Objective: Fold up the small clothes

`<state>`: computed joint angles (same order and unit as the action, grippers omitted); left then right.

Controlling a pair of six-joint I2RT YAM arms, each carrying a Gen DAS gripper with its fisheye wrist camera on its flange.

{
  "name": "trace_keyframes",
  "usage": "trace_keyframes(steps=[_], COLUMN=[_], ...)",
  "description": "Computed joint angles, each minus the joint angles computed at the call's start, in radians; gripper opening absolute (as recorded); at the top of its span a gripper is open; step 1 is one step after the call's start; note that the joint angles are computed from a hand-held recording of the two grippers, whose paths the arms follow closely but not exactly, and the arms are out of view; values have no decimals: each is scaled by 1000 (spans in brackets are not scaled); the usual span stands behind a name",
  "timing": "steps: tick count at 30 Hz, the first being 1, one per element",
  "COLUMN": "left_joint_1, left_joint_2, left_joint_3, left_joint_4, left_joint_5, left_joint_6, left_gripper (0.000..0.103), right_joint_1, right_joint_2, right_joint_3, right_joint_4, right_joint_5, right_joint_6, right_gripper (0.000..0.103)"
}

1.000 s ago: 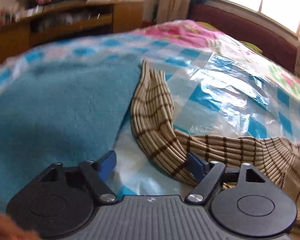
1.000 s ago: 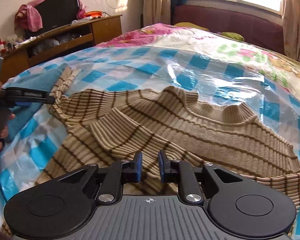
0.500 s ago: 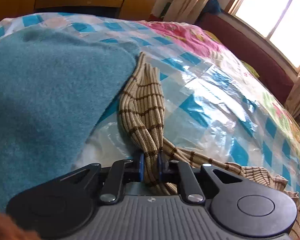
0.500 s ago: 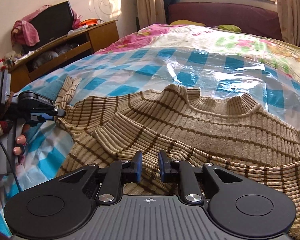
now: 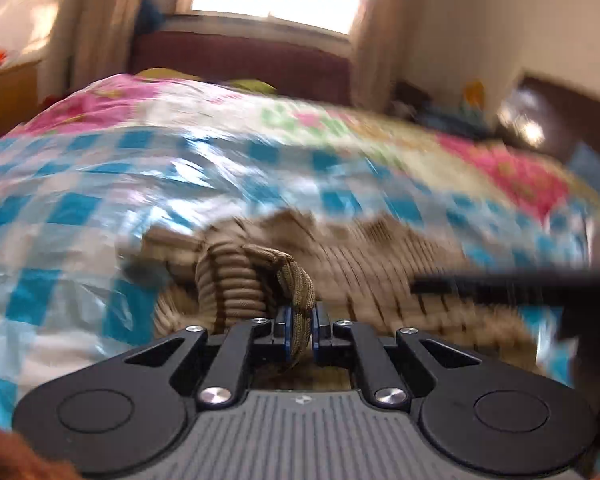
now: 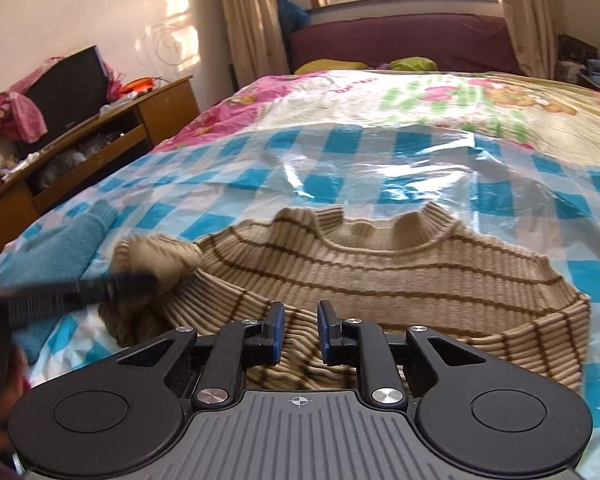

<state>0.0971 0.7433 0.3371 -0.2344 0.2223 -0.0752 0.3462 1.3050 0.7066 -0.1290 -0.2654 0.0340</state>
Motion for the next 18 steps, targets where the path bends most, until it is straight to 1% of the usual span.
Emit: trace_keyframes(steps=[1,2,3,5,6,7,8,14,17,18], left_joint_1=[-48,-57,-79,-115,-106,-80,-58,-41,-20,-10], left_joint_2=[15,24,25,14,8,5,7,23,41,47], left_joint_3=[-12,-25,-35,-52,-56,-57,-57,-75,-74,-73], left_joint_4=[-2,-6,-7,-8,-10,-13,-14,16,28,30], left_joint_5=[-26,-15,-25,-68,-59,-31,-7,15,46,59], left_joint_6=[-11,-14,-21,-9,-1,3,7,38,39,42], left_gripper=[14,14,14,14,14,14,14,14,14,14], right_joint_1=[-7,-11,-12,5,23,48,77,218,294,314], right_joint_2=[3,8,14,35,52,70,91,267,348,382], right_joint_3=[11,23,38,71,91,112,130,300,390,427], right_joint_4=[-17,-33,-49,-78,-89,-98,-99,-128,-150,-170], right_joint_5=[-5,-12,-19,-33,-31,-21,-5,38,70,78], right_joint_6=[4,8,5,-14,-29,-41,-45,-20,-40,-51], right_gripper=[21,21,21,22,25,30,32,32,40,40])
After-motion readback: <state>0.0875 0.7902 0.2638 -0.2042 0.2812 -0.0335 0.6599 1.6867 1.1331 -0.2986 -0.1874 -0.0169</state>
